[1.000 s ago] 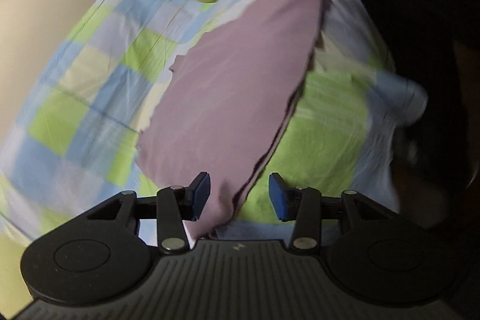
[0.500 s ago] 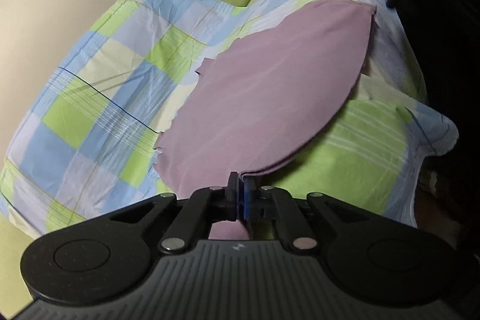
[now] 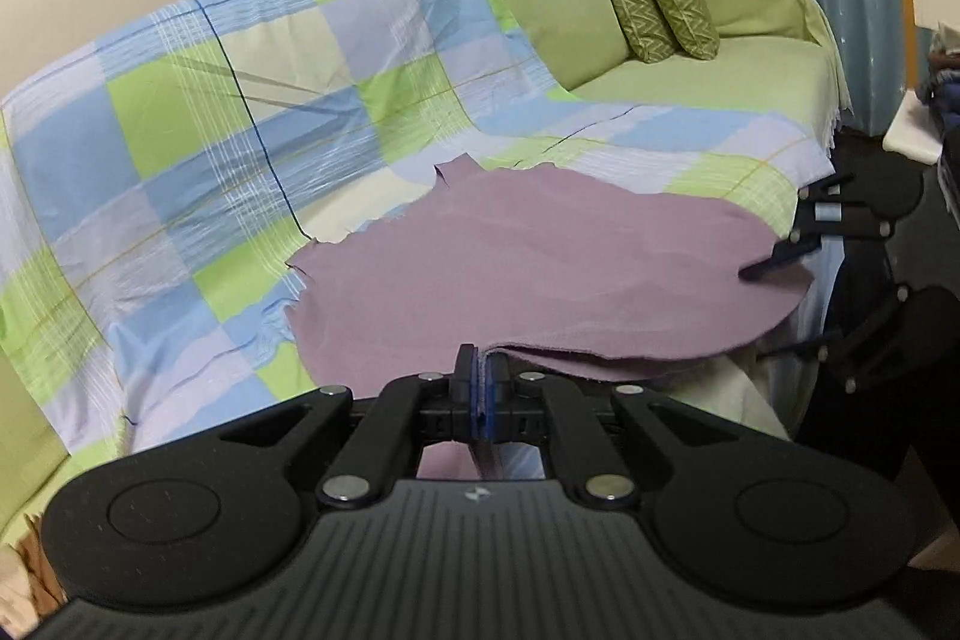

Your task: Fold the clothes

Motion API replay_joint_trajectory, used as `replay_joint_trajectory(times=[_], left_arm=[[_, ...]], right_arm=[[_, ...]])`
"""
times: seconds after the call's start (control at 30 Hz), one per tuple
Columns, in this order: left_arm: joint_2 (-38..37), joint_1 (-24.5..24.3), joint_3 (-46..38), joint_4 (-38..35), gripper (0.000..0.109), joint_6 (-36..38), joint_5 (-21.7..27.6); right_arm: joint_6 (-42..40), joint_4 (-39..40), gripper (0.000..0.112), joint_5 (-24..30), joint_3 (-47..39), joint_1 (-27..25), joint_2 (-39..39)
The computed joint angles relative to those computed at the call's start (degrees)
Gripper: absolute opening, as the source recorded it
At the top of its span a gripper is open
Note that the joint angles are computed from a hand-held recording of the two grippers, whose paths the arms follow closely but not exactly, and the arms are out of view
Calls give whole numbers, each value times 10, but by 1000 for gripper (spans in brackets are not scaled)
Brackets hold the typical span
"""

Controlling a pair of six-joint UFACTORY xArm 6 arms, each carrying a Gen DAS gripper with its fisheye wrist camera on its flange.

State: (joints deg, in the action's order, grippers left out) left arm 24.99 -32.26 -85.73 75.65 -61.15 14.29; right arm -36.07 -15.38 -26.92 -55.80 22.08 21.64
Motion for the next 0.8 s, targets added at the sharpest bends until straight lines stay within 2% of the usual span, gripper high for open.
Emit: replay_joint_trajectory(times=[0.13,0.2,0.27,0.33,0.37,0.43,0.5,0.57,0.73,0.8], left_arm=[[2,-4,8,-4,2,41,19],[9,-10,7,3,2,67,35],[15,-21,8,24,2,90,58],[24,-32,8,45,4,109,84],[26,-35,9,49,10,110,89],[31,-44,13,69,12,113,113],[35,-49,19,84,24,110,129],[39,-55,22,139,36,72,149],[48,-57,12,137,38,87,150],[47,-56,11,126,48,105,135]], right_arm=[[-115,148,38,-43,5,13,7],[-128,157,27,-41,4,7,7],[-147,152,10,-36,4,3,7],[-149,138,2,-31,5,-2,4],[-145,129,2,-28,5,-6,2],[-135,112,2,-19,6,-13,-5],[-142,113,2,-21,6,-12,-6],[-151,124,2,-22,4,-9,-2],[-177,178,8,-20,-4,11,10],[-189,199,10,-20,-1,19,9]])
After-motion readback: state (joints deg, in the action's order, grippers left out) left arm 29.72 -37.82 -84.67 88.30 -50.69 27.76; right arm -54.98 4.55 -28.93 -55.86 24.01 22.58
